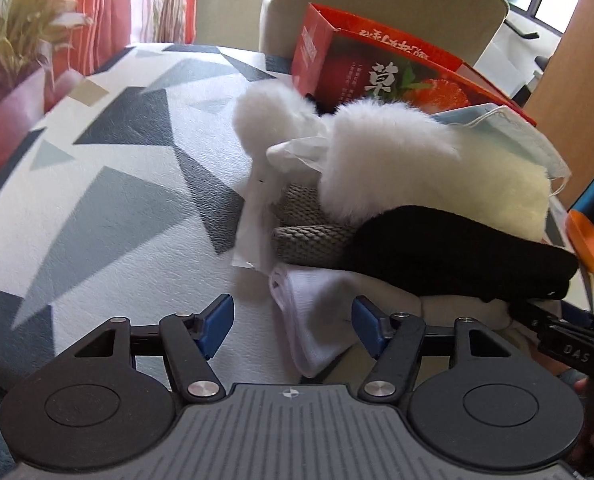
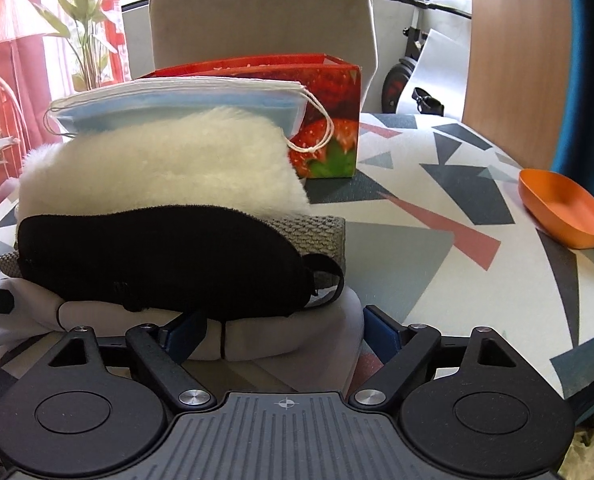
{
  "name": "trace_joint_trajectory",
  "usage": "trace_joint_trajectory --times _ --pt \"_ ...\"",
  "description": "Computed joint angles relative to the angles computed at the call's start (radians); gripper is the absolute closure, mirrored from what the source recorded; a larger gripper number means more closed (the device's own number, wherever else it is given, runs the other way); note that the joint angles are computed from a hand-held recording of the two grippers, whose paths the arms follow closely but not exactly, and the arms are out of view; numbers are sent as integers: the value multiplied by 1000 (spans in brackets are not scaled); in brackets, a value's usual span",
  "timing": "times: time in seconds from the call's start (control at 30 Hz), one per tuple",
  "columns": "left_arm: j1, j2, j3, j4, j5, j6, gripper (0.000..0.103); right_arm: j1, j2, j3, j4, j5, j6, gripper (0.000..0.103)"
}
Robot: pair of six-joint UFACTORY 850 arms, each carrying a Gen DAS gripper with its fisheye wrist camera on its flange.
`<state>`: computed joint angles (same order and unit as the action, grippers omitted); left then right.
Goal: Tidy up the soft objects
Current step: 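Close the left tool on the white sock while the right tool grasps its other end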
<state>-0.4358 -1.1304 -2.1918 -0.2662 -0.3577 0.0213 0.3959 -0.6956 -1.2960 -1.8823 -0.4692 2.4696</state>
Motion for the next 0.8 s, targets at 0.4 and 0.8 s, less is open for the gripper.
trace_joint_trajectory --times 0.4,0.8 --pt "-3 -41 -50 -65 -42 72 71 -10 -8 -10 11 29 -1 23" --pt "-5 -36 -49 -10 -52 41 84 -19 -1 -2 -11 69 30 41"
